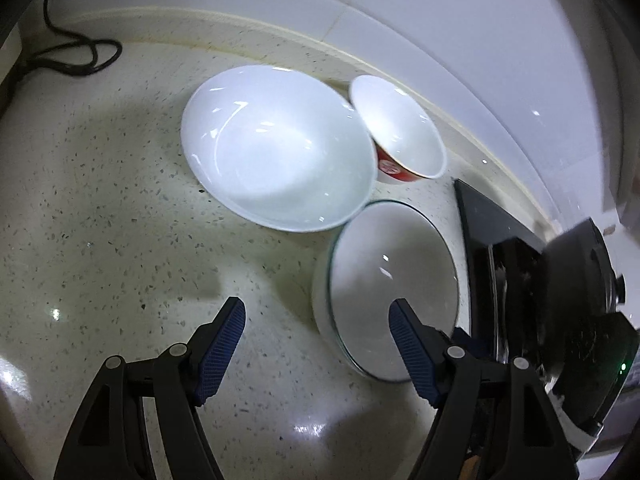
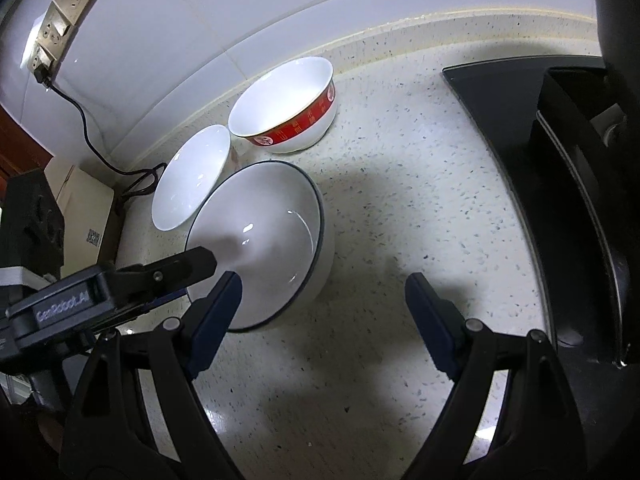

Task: Organize plates and bowls
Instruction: 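Close both tools on the rim of the green-rimmed bowl, then carry the green-rimmed bowl with both tools beside the flower plates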

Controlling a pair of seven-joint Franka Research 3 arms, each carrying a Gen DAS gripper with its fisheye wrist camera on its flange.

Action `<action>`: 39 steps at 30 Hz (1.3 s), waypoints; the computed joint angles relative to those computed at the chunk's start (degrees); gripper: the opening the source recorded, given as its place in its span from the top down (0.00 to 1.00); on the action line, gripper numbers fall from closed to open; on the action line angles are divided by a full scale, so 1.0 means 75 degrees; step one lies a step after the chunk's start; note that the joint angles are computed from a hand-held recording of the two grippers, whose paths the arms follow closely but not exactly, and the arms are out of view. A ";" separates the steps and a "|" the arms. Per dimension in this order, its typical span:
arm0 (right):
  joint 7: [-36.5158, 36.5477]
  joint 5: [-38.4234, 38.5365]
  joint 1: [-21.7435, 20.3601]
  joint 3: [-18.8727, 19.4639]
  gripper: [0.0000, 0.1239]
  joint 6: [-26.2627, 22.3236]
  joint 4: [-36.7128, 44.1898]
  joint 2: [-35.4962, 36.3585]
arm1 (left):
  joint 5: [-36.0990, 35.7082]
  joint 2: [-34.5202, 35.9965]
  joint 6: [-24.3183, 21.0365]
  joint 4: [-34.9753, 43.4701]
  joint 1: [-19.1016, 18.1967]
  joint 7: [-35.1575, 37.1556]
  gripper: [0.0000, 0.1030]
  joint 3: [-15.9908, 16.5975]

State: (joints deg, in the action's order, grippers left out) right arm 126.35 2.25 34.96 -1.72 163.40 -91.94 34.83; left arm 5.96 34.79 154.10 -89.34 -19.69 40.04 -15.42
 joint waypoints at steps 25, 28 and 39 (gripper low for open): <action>-0.0723 0.0618 -0.0428 0.0513 0.56 -0.0497 0.0892 0.0656 | 0.0464 0.1075 -0.0754 0.1533 -0.0280 0.0425 0.37 0.0222; -0.0982 0.0693 -0.0429 0.0579 0.70 -0.0244 0.0808 0.0626 | 0.0536 0.1171 -0.0910 0.1744 -0.0339 0.0823 0.67 0.0181; -0.1088 0.0838 -0.0358 0.0539 0.74 -0.0195 0.0530 0.0423 | 0.1085 0.0691 -0.0797 0.1191 -0.0720 0.0635 0.79 0.0512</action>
State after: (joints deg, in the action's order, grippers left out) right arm 118.19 8.53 32.27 2.32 161.94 -87.97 38.00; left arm 14.09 39.98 148.12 -80.41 -25.10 44.80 -11.59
